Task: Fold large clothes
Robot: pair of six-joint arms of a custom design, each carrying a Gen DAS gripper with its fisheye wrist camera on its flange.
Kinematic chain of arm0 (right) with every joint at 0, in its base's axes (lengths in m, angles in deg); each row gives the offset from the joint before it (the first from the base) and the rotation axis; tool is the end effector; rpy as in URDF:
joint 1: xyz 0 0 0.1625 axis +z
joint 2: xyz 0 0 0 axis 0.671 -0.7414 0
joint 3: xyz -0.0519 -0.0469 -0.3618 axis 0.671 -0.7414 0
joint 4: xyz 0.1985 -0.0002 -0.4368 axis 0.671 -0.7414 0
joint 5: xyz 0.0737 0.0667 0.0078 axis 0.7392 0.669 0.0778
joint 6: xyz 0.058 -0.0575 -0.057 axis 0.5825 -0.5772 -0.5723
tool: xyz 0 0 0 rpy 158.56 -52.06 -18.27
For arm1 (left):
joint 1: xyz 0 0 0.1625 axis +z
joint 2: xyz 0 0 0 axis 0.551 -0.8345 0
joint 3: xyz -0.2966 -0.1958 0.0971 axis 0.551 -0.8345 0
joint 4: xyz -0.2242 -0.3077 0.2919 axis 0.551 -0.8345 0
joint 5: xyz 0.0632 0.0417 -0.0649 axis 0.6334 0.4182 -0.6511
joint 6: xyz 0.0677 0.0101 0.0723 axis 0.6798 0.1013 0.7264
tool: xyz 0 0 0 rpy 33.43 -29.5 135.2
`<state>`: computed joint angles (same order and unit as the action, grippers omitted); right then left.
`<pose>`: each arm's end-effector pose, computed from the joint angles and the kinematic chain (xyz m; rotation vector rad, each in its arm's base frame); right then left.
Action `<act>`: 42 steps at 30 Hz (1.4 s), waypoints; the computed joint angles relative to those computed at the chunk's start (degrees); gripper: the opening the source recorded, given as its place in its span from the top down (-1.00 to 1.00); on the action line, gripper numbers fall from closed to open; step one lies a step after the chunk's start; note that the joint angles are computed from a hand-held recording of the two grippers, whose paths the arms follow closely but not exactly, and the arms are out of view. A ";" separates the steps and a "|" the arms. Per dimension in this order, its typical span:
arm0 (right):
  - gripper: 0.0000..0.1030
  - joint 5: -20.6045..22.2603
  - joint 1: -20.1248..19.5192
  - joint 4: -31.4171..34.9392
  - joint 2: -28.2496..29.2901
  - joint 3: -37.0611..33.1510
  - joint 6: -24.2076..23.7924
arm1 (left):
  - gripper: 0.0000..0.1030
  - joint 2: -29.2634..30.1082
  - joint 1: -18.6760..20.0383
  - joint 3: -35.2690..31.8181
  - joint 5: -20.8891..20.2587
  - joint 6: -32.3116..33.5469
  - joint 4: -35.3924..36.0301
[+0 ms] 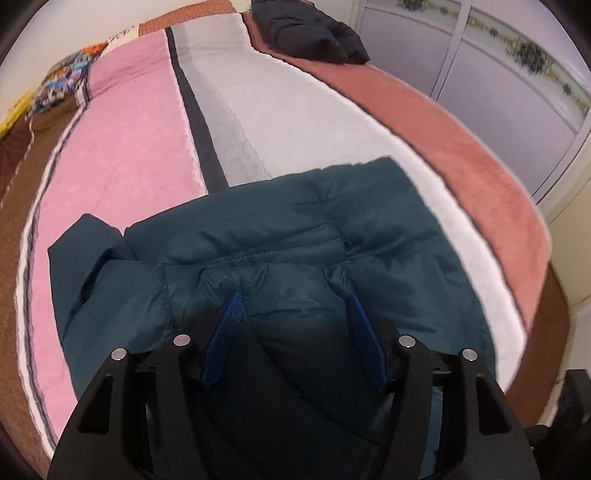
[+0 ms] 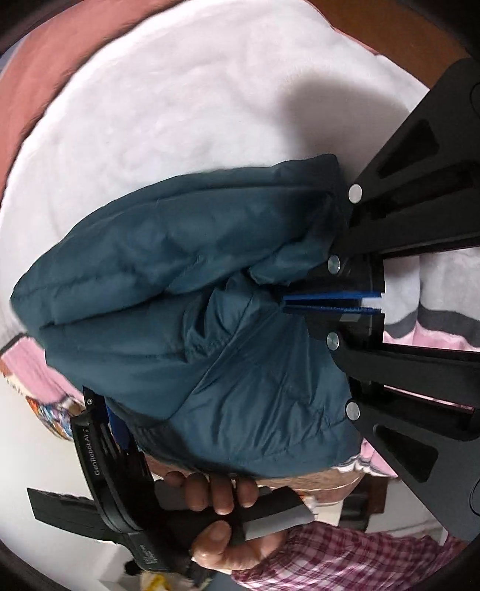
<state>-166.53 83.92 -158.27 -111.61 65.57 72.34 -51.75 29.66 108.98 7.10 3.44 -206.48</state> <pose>0.4324 -0.4794 -0.0846 -0.5201 -2.6129 1.0307 -0.1601 -0.6994 0.2873 1.2588 2.4013 -0.2159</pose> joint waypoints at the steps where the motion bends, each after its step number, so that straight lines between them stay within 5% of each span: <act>1: 1.00 0.44 -0.38 -0.35 0.00 0.26 -0.17 | -0.18 -0.37 -0.23 1.66 1.25 1.31 -2.24; 18: 1.00 2.15 -1.38 -1.53 -2.80 4.34 0.60 | -0.19 -1.64 -0.20 5.02 2.09 4.88 -8.06; 26: 1.00 2.25 -1.33 -1.78 -2.76 4.48 1.89 | -0.23 -10.17 1.95 2.83 -6.91 0.82 0.17; 33: 1.00 1.79 -1.25 -0.10 -3.34 4.24 2.09 | -0.35 -14.96 7.20 2.55 -7.35 -5.80 5.58; 42: 0.97 -1.08 0.69 8.69 -2.66 0.10 2.73 | -0.42 -16.00 11.76 1.83 -13.08 -11.65 10.87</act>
<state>-167.61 84.61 -149.58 -114.27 65.66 75.07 -67.75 41.42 110.81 -5.98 -8.20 -195.62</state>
